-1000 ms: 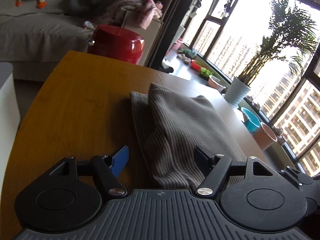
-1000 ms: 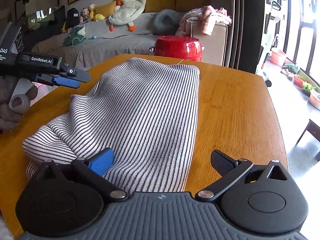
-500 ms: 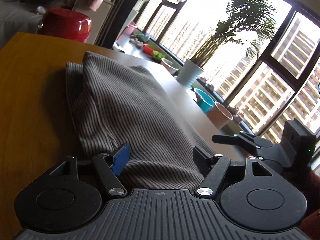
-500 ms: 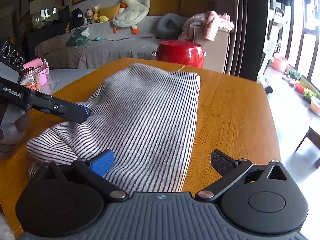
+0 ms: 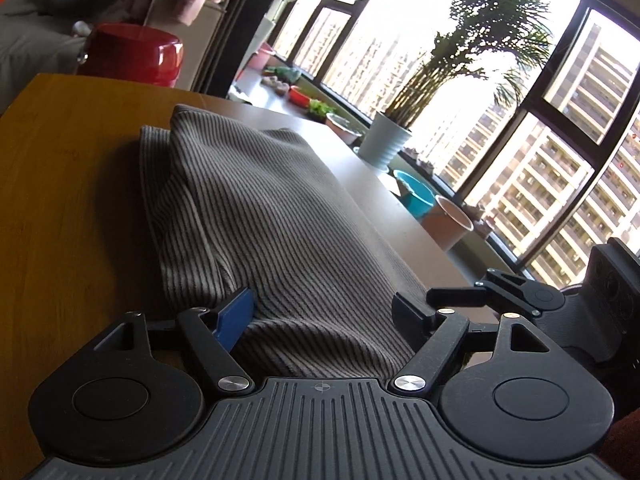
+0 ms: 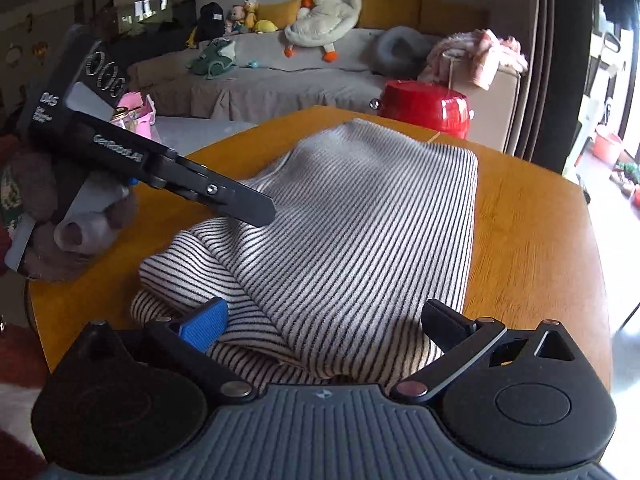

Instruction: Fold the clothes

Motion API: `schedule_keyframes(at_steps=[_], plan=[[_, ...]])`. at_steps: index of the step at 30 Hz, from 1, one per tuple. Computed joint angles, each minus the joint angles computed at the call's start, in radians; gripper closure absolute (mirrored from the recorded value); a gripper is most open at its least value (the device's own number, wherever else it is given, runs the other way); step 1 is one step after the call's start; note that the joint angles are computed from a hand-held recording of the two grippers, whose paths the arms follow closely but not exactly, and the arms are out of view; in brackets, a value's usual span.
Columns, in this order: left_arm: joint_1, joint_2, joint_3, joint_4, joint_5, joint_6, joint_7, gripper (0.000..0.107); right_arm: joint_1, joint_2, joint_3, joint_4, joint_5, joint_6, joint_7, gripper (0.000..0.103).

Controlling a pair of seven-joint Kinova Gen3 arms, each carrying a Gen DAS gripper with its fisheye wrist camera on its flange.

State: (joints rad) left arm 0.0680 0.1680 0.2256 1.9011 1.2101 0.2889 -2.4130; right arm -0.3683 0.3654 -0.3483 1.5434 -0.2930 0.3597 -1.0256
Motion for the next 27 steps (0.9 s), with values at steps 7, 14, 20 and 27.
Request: schedule_keyframes(at_steps=[7,14,20,27], plan=[[-0.089,0.005,0.125,-0.004,-0.104,-0.036,0.086,0.018,0.112,-0.003,-0.187,0.018,0.032,0.051,0.268,0.0],[-0.22,0.004,0.308,-0.009,-0.382,-0.09,0.355,0.017,-0.013,0.045,-0.031,-0.073,-0.025,0.117,0.196,0.029],[0.038,-0.08,0.048,0.01,-0.619,-0.102,0.546,0.01,0.228,0.199,-0.205,-0.262,-0.256,0.35,-0.004,0.035],[0.214,-0.185,-0.086,0.035,-0.904,-0.048,0.584,0.005,0.262,0.227,-0.162,-0.255,-0.461,0.402,0.05,0.035]])
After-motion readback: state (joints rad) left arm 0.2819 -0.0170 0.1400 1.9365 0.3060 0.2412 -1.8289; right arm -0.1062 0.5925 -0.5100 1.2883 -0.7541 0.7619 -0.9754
